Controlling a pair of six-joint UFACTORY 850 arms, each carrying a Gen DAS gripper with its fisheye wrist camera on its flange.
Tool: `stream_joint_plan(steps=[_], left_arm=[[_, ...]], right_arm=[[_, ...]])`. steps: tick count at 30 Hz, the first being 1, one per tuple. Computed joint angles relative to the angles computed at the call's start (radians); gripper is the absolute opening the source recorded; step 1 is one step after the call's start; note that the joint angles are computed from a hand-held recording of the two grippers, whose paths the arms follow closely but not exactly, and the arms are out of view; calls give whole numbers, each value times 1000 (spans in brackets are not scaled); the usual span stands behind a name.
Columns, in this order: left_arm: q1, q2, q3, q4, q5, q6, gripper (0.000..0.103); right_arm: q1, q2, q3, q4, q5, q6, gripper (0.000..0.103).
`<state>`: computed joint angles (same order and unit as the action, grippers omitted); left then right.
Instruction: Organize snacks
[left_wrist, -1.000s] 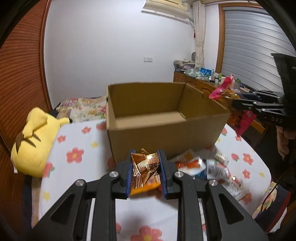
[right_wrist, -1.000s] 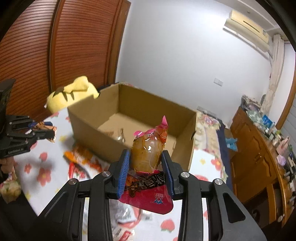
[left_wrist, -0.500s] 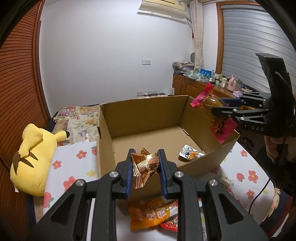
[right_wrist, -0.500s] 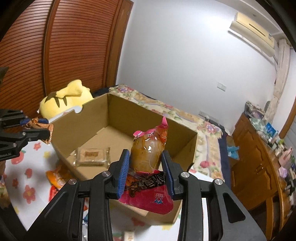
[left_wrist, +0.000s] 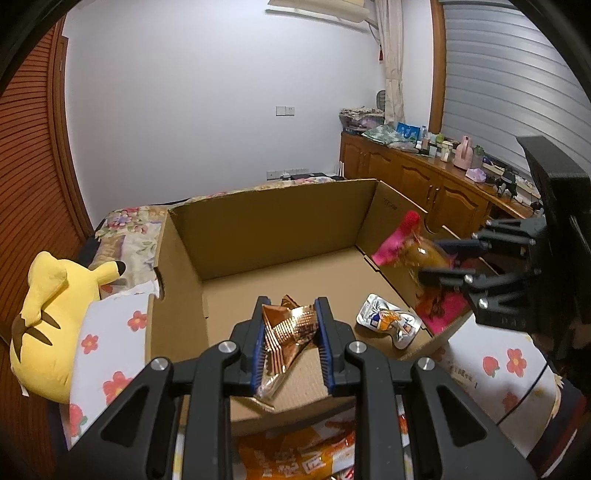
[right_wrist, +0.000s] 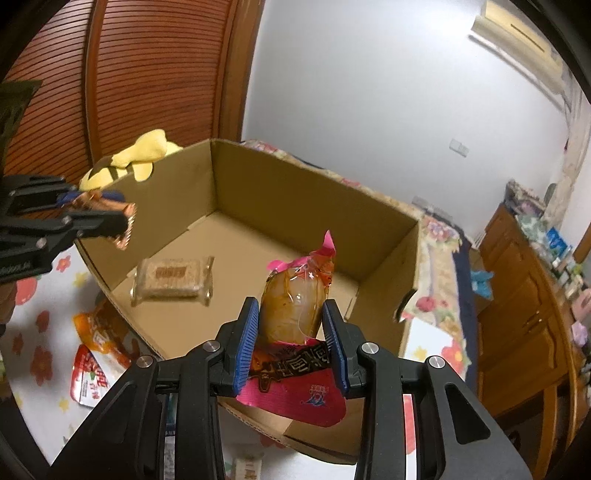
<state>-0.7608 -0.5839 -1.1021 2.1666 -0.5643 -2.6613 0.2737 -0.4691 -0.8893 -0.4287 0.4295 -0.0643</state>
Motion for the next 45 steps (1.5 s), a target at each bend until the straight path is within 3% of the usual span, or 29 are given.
stream_joint_plan(steps=[11,24,34,45], left_arm=[[15,-48,-60,-64,40,43,26],[-4,-10,-22,-43,19,2,42],[-83,63,84,-31,-51,-55,49],[-169,38,123,-63,-61,-113,53]], right_arm=[[-37,-5,-9,-214,7,233,35],[-45,103,88,-189,58,220,35],[-54,234,224,-162,103,207,39],[-86,302,371,-146,169,214,44]])
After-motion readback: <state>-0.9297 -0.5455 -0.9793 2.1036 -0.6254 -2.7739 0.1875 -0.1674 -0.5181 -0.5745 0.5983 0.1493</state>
